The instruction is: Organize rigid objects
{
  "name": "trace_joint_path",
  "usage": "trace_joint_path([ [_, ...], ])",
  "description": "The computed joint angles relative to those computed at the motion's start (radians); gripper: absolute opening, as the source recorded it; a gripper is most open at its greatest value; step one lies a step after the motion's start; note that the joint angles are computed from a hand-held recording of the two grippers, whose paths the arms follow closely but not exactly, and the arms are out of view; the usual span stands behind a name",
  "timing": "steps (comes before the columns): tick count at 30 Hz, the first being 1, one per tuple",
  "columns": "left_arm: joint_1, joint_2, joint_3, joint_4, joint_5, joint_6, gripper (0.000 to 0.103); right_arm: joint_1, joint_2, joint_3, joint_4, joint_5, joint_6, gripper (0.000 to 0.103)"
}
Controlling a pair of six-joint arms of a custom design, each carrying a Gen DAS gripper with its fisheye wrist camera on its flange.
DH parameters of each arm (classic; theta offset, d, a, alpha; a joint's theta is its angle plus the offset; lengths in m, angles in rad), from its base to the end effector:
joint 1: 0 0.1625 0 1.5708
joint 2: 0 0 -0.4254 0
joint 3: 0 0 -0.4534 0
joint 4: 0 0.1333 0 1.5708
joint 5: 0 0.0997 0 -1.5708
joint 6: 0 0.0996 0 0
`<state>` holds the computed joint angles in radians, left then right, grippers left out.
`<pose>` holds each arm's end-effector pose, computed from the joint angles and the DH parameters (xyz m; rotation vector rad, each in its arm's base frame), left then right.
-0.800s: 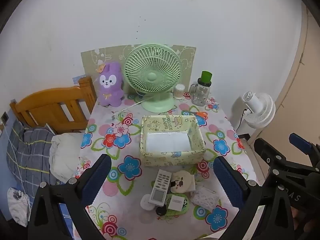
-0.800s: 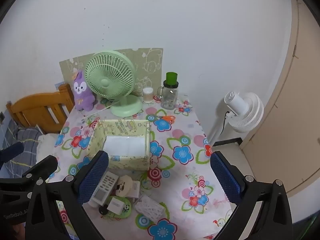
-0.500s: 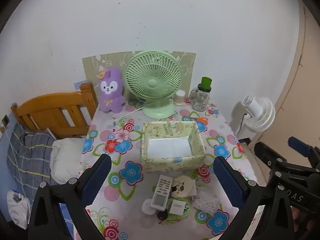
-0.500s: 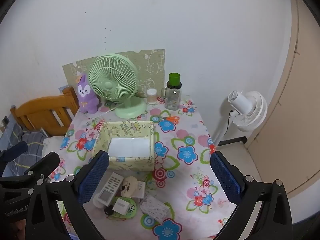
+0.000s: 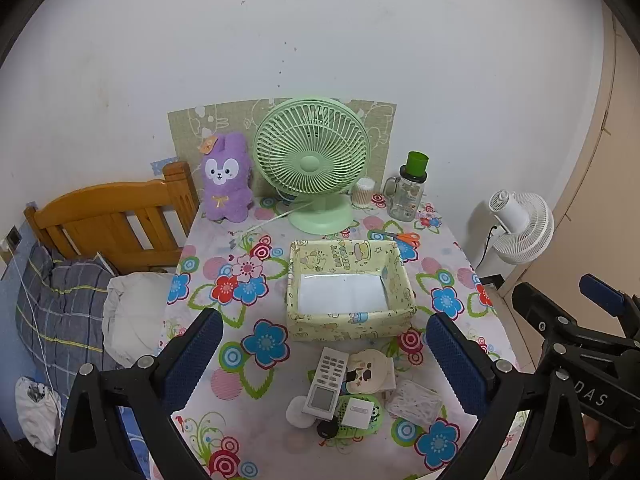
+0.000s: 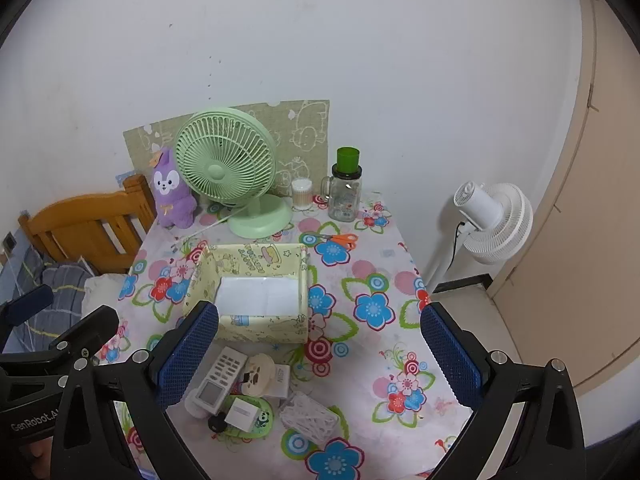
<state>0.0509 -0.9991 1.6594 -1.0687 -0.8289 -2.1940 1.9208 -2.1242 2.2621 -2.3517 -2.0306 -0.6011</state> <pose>-0.5495 -0.2289 0.1215 -0.1761 2.0212 -1.0979 0.2067 -0.3065 0.4504 0.9757 -2.3223 0.7562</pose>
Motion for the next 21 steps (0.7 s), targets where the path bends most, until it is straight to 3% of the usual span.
trace_joint_path([
  [21,-0.001,-0.014,0.014,-0.001,0.006,-0.001,0.103,0.005,-0.005,0.015,-0.033,0.006,-0.002,0.103],
])
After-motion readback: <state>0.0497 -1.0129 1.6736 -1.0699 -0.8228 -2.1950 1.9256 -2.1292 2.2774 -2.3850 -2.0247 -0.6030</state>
